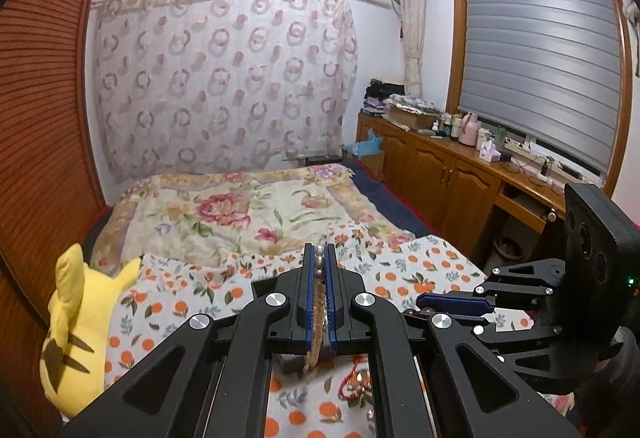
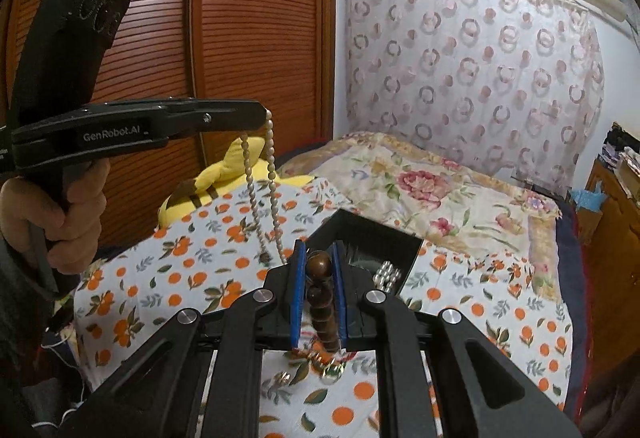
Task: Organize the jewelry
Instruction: 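Drop the pearls in the box with the left tool while the right lowers the bracelet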
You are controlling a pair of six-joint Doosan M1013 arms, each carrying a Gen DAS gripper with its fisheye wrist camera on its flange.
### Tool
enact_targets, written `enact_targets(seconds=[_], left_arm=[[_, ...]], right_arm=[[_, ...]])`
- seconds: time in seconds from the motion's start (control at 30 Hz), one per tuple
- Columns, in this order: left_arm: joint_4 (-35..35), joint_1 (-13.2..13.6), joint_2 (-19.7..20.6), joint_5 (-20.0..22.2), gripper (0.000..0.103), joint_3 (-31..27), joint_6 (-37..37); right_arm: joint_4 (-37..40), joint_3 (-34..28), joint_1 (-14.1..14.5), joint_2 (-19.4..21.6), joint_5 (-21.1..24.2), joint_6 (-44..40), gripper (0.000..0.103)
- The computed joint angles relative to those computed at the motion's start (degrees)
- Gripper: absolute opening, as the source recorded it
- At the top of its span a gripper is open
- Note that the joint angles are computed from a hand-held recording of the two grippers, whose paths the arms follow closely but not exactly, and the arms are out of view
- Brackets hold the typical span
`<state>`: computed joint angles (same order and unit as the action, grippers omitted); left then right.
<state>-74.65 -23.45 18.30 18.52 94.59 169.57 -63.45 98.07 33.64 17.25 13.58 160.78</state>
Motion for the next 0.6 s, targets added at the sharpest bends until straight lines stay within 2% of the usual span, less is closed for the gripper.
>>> enact_targets(seconds=[0.43,0.5,0.6], left_arm=[[7.23,-0.27,3.36,-0.13,0.004,-7.39,-7.89],[9.15,-0.22,4.01,0.07,0.004,-8.32,-9.92],[12.66,-0.19,5.26,0.4,0.004,-9.99,-13.64]], right_arm=[[-1.65,-1.97,-3.63,1.28,-4.74,1.71,0.015],[-0.19,-2.23,-4.35,1.56,-5.9,0.86,0.015],[6.78,-2.75,-5.5,2.06,-7.61,-5.52,0.015]])
